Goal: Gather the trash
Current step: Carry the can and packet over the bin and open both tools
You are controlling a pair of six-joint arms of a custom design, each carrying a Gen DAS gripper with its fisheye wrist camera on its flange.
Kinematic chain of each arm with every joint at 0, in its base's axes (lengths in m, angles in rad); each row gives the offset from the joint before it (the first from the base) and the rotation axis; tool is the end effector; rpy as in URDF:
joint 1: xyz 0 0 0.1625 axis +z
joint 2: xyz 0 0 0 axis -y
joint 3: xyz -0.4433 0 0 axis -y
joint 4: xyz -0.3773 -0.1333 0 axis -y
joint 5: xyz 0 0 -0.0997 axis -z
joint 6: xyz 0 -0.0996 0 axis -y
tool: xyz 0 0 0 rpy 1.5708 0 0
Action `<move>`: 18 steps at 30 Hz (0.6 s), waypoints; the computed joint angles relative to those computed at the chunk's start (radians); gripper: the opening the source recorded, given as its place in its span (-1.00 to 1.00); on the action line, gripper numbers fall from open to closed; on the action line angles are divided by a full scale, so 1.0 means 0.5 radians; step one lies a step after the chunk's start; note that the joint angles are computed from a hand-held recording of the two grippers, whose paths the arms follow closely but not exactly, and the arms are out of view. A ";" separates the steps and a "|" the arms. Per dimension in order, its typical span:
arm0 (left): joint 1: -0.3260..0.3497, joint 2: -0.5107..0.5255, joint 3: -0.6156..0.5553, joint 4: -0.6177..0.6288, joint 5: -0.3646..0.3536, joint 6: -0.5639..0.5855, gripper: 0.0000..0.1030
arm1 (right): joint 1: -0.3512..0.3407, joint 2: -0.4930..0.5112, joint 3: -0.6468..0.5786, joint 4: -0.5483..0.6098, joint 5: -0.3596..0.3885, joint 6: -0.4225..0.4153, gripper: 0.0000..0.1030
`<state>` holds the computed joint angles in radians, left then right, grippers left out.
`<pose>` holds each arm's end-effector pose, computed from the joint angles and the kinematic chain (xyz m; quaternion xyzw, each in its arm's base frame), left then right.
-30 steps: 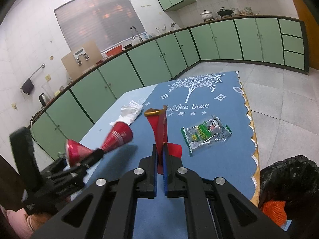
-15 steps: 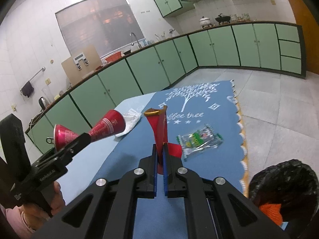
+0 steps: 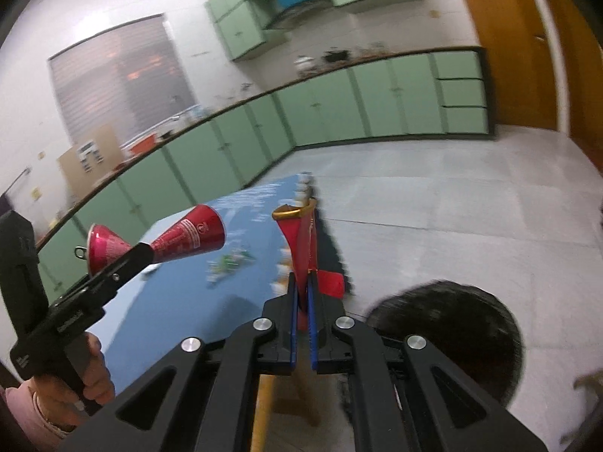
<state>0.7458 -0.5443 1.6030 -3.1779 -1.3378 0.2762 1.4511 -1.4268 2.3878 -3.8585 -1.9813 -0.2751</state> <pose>-0.4079 -0.5896 0.0324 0.4734 0.8313 -0.2892 0.0348 0.0460 -0.4008 0.3666 -0.0652 -0.7788 0.5596 0.2757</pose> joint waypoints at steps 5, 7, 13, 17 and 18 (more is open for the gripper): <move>-0.112 0.171 0.006 -0.064 -0.107 -0.014 0.55 | -0.213 -0.196 0.162 -0.022 0.025 0.034 -0.90; -0.146 0.236 -0.004 -0.078 -0.121 -0.013 0.56 | -0.282 -0.242 0.197 -0.022 0.037 0.019 -0.90; -0.170 0.351 -0.081 0.011 -0.099 -0.048 0.57 | -0.461 -0.323 0.248 -0.038 0.123 0.035 -0.56; -0.171 0.377 -0.099 0.039 -0.094 -0.055 0.58 | -0.512 -0.353 0.261 -0.059 0.151 0.050 -0.49; -0.167 0.375 -0.104 0.053 -0.117 -0.067 0.62 | -0.518 -0.355 0.267 -0.074 0.155 0.047 -0.47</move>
<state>0.6622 -0.3568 1.5510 -3.1513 -1.3963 0.2429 1.1920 -1.6045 2.5211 -3.8952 -1.9040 -0.2518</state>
